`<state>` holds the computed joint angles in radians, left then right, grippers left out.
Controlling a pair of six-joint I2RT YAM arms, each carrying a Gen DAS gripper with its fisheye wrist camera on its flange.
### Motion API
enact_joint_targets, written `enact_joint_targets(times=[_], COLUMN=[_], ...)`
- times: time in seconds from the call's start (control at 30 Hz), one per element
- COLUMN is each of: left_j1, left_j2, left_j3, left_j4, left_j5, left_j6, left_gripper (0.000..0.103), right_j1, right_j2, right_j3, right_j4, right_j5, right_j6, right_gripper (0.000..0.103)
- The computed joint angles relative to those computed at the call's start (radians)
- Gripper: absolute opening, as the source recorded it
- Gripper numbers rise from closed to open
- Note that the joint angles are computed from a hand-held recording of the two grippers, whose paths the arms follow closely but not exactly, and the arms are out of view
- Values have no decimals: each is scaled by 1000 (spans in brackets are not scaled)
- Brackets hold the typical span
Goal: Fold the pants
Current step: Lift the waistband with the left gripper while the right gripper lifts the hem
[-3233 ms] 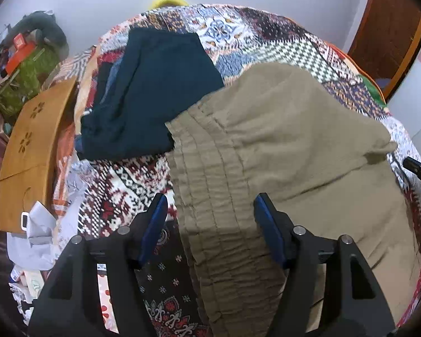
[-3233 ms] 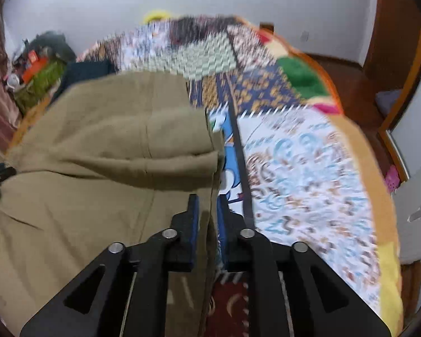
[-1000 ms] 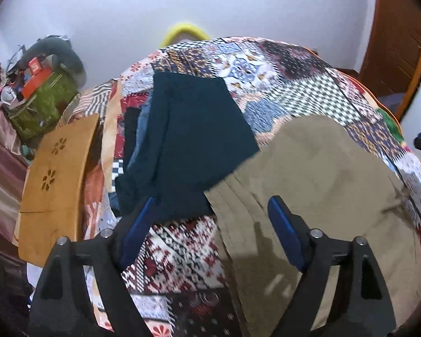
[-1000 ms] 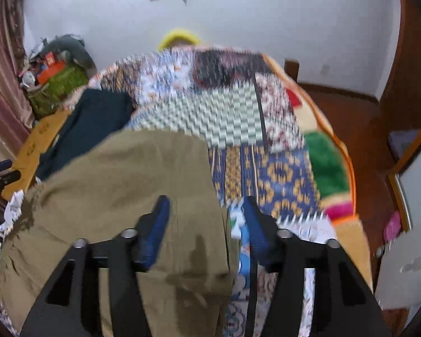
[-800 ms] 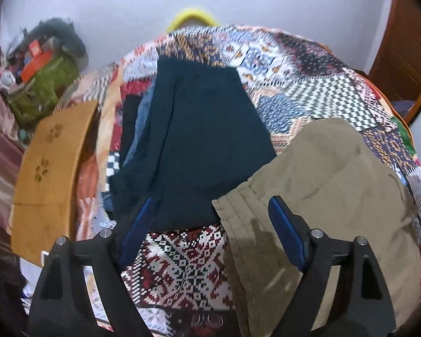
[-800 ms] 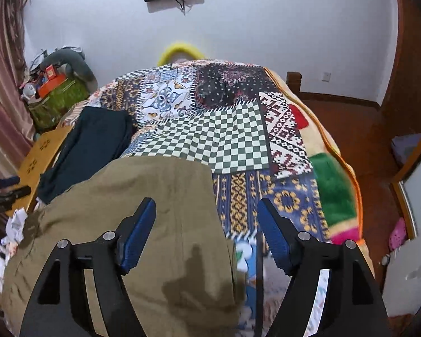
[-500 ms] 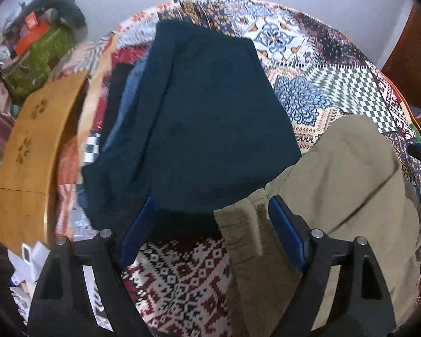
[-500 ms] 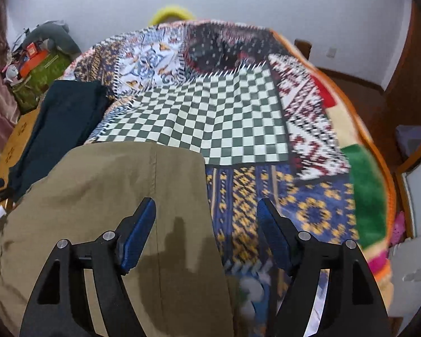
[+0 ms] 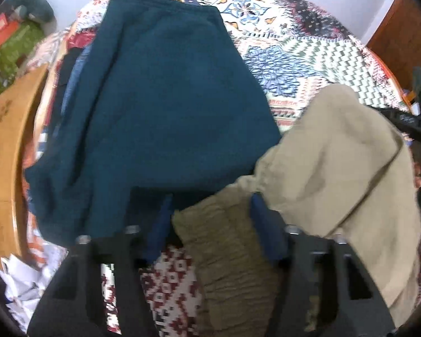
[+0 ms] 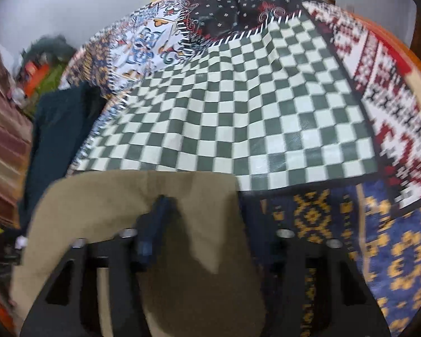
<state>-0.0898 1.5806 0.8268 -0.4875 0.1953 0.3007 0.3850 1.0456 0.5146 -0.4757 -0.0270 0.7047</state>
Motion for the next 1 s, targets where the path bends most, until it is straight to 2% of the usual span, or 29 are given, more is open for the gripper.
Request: enact_joint_targets(times=[0.03,0.07,0.17,0.2,0.23,0.27,0.33,0.43,0.5,0.57,0.6,0.63,0.67,0.7,0.73,1.0], left_j1=[-3,-8,-8,-4,3,12,27,75,115,137,142,141,139,131,123,42], left_j2=[-17,-34,-100,-125,-148,-169,-185,-214,-204,-169,-145,-125,-103,-81,-68,71], left_j3=[-15,-28,-66,-71,-72,-60,-35,25,77,112,122,128,127,122,110,107], left_j4=[12,22,39,33,23,-3,-11,-69,-127,-169,-182,-195,-207,-210,-199,-161], left_j5=[-6,-14,-32,-37,-36,-38,-57,-29,25,47,49,52,58,63,71,72], left_j6=[-5,-6,-4,-1,2,3,-2,12,24,19,9,2,-3,-13,-26,-76], left_gripper=[50,49,42,35,14,0,0,0,0,2,10,25,35,54,64,66], right_j1=[18,34,95,117,154,173,192,223,244,280,303,318,337,359,365,400], right_j2=[-7,-7,6,9,-4,-24,-69,-127,-155,-164,-167,-156,-156,-154,-156,-185], right_j3=[-2,1,41,55,72,83,112,184,236,285,300,312,316,314,309,234], right_j4=[-2,-3,-42,-58,-90,-114,-160,-251,-309,-357,-380,-389,-407,-420,-425,-427], right_j5=[17,22,72,96,140,169,214,276,307,346,369,384,399,416,419,409], right_j6=[16,23,50,48,55,58,59,64,62,65,76,80,89,102,105,133], right_gripper=[30,15,9,9,9,8,8,8,8,8,8,8,8,8,8,8])
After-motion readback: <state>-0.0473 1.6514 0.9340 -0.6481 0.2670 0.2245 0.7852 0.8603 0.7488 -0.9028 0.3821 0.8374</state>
